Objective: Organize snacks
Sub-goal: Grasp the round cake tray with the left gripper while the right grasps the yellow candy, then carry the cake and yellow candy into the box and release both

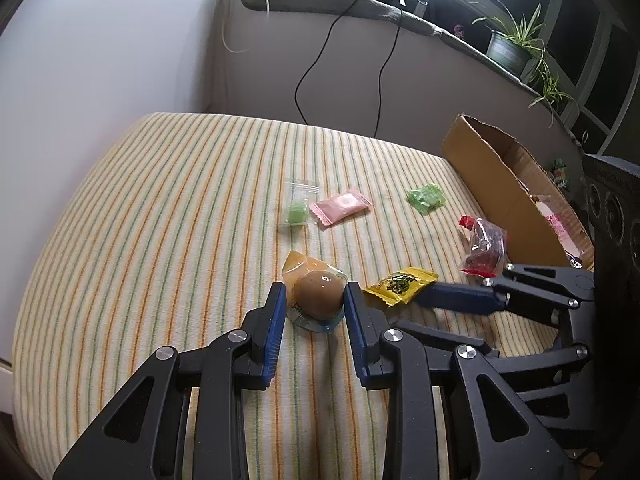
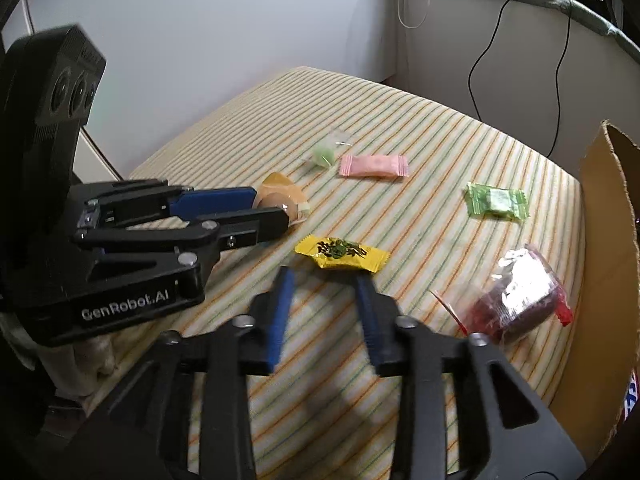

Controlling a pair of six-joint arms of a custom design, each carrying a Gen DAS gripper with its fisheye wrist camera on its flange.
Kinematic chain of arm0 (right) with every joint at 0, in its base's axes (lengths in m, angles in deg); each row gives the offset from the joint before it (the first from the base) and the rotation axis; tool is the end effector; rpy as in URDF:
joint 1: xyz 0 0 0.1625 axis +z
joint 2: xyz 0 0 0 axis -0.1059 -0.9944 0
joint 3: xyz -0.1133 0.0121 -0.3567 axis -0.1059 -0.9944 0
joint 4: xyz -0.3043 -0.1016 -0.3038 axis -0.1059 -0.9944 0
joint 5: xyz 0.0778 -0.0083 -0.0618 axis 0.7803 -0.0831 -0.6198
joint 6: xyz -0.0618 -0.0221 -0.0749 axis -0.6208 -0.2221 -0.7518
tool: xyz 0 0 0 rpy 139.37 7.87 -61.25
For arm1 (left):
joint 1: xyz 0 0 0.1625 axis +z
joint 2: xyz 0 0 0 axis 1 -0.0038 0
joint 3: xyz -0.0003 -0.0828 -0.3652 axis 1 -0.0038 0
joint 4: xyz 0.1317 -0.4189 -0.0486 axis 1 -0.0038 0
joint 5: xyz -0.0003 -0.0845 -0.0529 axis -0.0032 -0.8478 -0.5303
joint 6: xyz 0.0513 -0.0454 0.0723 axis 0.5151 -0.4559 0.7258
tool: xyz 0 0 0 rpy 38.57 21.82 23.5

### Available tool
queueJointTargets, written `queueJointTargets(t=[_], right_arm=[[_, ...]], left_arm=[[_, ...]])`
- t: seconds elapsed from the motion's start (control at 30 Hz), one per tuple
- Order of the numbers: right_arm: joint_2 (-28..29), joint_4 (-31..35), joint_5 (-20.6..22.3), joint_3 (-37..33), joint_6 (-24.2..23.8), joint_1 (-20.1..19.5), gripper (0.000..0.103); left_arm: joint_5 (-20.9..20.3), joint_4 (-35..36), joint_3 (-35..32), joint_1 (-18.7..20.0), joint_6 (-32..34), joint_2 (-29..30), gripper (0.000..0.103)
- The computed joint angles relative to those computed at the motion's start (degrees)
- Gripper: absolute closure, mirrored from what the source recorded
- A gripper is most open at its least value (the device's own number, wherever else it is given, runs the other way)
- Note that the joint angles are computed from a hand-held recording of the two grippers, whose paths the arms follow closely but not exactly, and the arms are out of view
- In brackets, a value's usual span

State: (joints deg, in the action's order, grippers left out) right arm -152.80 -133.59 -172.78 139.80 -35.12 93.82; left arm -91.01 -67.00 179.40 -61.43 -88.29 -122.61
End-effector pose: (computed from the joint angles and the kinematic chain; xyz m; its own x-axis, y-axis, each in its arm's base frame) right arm 0.0963 -0.5264 0.2121 -0.4204 -0.8961 0.1422 -0.8918 0.4369 0.1172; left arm -0.3581 -0.4406 -0.0339 -0.8042 -0.3440 -0.4847 0.1458 0.6763 -0.7220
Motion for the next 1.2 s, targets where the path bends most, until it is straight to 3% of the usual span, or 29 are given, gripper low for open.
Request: queueJointTargets(t=[0.07,0.2,0.43,0.47,0.5,0.6,0.83,0.9,1.2], right_arm=[[0.25,-1.45,-0.56,0.06,1.02,0.33,0.063],[1.09,-4.61,-1.58,0.36,0.42,1.05,0.047],[2.75,-7.08,-1.83,0.9,-1.22,1.94,0.047],[2.93,-7.06,-1.86,0.87,-1.52,1.93,0.048],[2.91,-7.86,-1.96,1.25,-1.93,1.94,0.058],[2.83,-8.12,-2.3,1.56,-2.47,1.97,0.071],[1.17,-6.73,-1.62,1.9,-2.63,1.48,0.077],[0.34,-5.78,-0.8,1.7,-2.05,1.21,0.084],[-2.2,0.63,2.71,-1.57,0.66,-0.6,0.085]], left_arm=[[0.18,0.11,0.41,-0.14,-0.62,-0.34,0.075],[0.41,0.51,1.09,-0.34,-1.56,-0.92,0.075],[0.8,1.92,2.47,-0.65,-4.47,-2.21,0.076],[0.93,2.68,2.54,-0.77,-5.1,-2.4,0.076],[0.99,3.16,2.61,-0.82,-5.59,-2.54,0.076],[1.11,4.47,3.01,-1.01,-7.17,-3.12,0.076],[1.36,6.52,2.49,-1.67,-8.57,-3.14,0.076],[1.68,6.8,1.86,-1.97,-8.2,-2.87,0.076],[2.84,6.19,-1.34,-2.52,-5.26,-0.95,0.076]])
